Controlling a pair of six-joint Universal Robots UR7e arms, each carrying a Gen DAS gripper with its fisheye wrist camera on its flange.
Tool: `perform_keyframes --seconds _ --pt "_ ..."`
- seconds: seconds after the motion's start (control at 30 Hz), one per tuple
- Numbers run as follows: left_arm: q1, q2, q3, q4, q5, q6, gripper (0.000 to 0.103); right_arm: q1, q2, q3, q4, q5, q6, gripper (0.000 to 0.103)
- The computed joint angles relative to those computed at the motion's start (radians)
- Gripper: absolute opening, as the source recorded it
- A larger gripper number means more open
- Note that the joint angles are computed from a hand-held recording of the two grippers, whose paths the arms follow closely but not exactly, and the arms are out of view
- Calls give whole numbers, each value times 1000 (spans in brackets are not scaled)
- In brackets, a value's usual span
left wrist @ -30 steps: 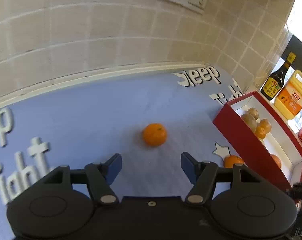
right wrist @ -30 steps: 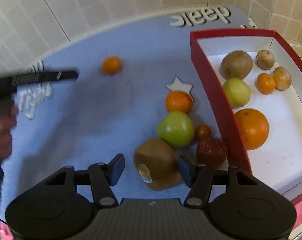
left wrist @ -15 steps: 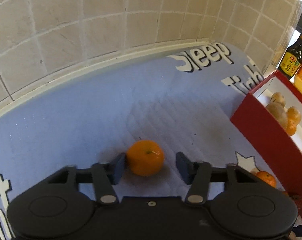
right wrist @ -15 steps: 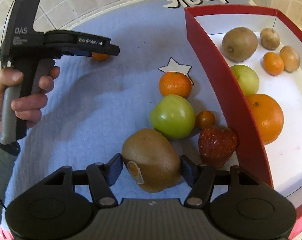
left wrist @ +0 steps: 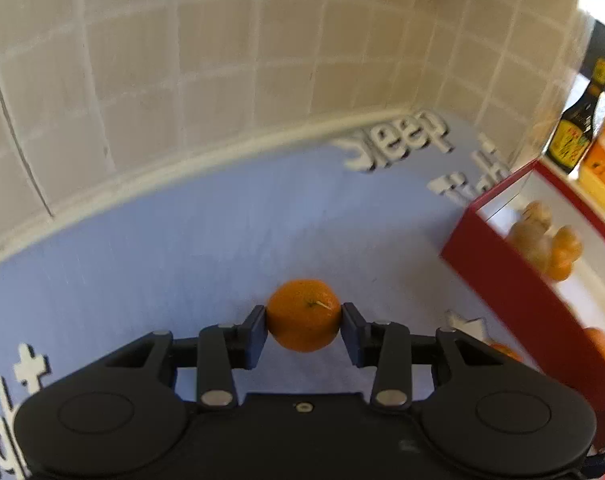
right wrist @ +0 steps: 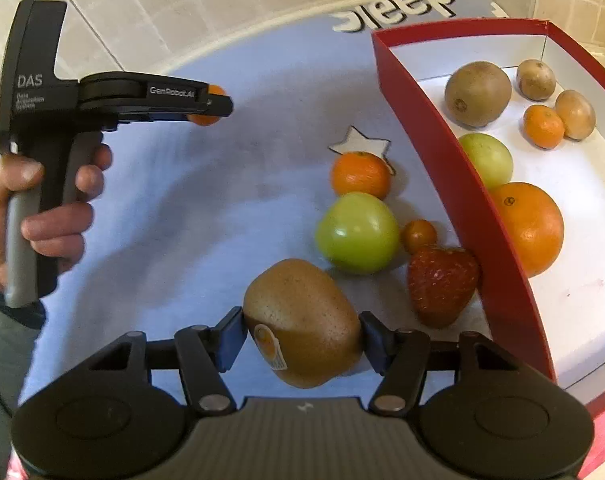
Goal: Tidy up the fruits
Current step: 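Grasp a mandarin with the left tool while the right tool grasps the large kiwi, then carry mandarin and kiwi into the box and lower them inside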
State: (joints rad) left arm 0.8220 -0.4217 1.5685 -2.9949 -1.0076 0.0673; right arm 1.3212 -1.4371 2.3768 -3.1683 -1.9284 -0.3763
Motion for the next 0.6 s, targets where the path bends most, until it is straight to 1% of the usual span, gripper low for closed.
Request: perform_keyframes --seconds 0.03,0.17,0.27,0.33,0.43,0.53,0.6 --pt "-9 -10 10 -17 -6 9 47 1 -13 0 11 19 4 63" --pt "-51 -30 23 -80 -28 51 47 -8 -118 8 50 109 23 63" --pt "-89 -32 20 -135 -68 104 47 -45 -219 18 47 173 32 63" --pt "-116 -24 5 -160 -104 138 47 -76 -279 20 15 199 36 63" --pt "-147 6 -43 -156 -187 174 47 -117 -327 17 -75 184 40 63" --pt "-163 70 -141 -64 -282 178 47 -152 -323 0 -171 115 70 63" --pt "-170 125 -216 24 -311 172 47 -202 -324 -18 -173 105 108 63"
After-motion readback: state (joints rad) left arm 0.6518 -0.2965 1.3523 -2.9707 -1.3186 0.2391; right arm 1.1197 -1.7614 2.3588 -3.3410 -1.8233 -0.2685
